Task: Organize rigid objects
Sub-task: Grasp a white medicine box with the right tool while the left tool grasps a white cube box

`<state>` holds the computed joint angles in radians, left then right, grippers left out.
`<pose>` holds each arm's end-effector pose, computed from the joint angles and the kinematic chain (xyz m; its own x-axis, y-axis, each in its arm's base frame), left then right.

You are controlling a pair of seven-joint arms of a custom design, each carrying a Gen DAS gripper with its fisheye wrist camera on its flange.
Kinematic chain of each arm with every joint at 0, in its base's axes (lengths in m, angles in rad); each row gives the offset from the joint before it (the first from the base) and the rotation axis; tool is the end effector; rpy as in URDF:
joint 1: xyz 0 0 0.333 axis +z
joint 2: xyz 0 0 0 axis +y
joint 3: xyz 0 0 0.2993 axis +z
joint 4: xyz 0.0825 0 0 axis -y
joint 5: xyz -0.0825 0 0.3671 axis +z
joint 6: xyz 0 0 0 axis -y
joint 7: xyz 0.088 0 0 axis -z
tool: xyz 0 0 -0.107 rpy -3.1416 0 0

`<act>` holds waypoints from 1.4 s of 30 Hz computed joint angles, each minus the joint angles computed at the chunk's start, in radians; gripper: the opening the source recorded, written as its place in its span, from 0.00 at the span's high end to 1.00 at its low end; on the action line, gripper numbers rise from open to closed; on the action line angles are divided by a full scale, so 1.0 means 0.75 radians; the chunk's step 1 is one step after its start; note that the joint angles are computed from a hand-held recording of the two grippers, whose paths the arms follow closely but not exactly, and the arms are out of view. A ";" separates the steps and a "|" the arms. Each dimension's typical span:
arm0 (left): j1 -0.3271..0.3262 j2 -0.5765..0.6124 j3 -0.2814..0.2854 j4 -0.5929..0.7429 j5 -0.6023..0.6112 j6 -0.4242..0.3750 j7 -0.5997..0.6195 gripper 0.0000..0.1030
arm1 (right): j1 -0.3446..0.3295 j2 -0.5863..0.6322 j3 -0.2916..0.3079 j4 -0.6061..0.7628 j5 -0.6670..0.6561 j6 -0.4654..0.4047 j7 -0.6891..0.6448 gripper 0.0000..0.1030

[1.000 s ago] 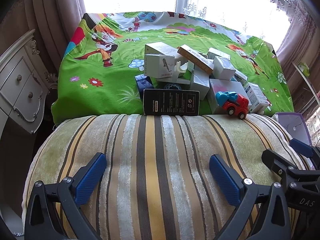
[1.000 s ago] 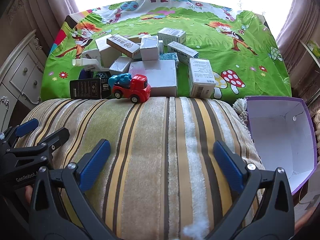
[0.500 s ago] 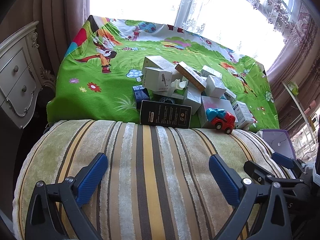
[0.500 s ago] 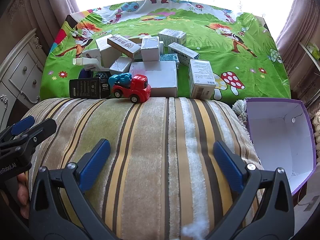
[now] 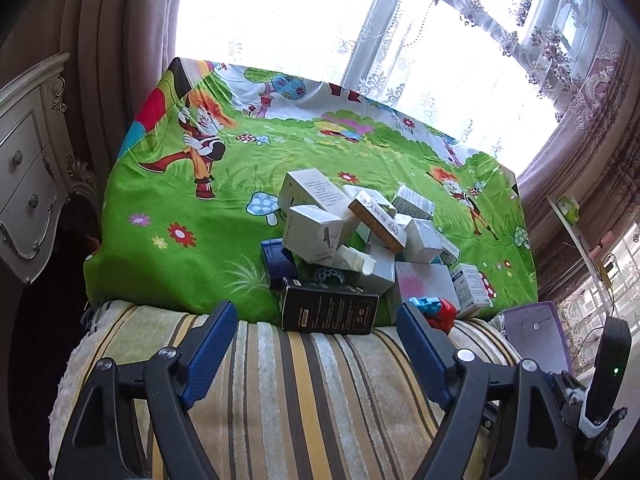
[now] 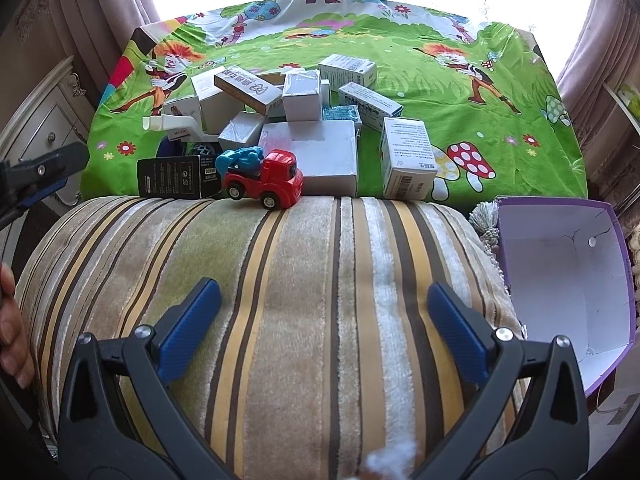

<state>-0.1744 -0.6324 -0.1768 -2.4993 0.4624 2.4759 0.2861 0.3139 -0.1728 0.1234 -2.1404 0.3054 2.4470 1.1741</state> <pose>0.3722 -0.1480 0.5529 0.4989 -0.8188 0.2840 -0.5541 -0.5534 -0.6219 0.4769 0.2266 0.5212 0.6182 -0.7829 -0.0700 -0.7018 -0.5096 -0.4978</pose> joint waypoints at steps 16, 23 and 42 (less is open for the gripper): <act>0.005 0.256 0.231 0.118 -0.282 0.210 0.531 0.29 | -0.043 0.132 -0.084 0.255 0.297 -0.302 -0.158 0.00; 0.008 0.356 0.261 0.177 -0.441 0.244 0.806 0.29 | -0.049 0.263 -0.072 0.391 0.230 -0.211 -0.151 0.00; 0.067 0.469 0.230 0.203 -0.668 0.286 1.073 0.51 | 0.009 0.718 -0.112 0.907 -0.078 -0.444 0.132 0.38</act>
<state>-0.1243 -0.2806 -0.0043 -2.3473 -0.0383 2.6907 1.0907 0.3209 0.3660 0.0393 -1.4601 0.2470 2.1139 1.2733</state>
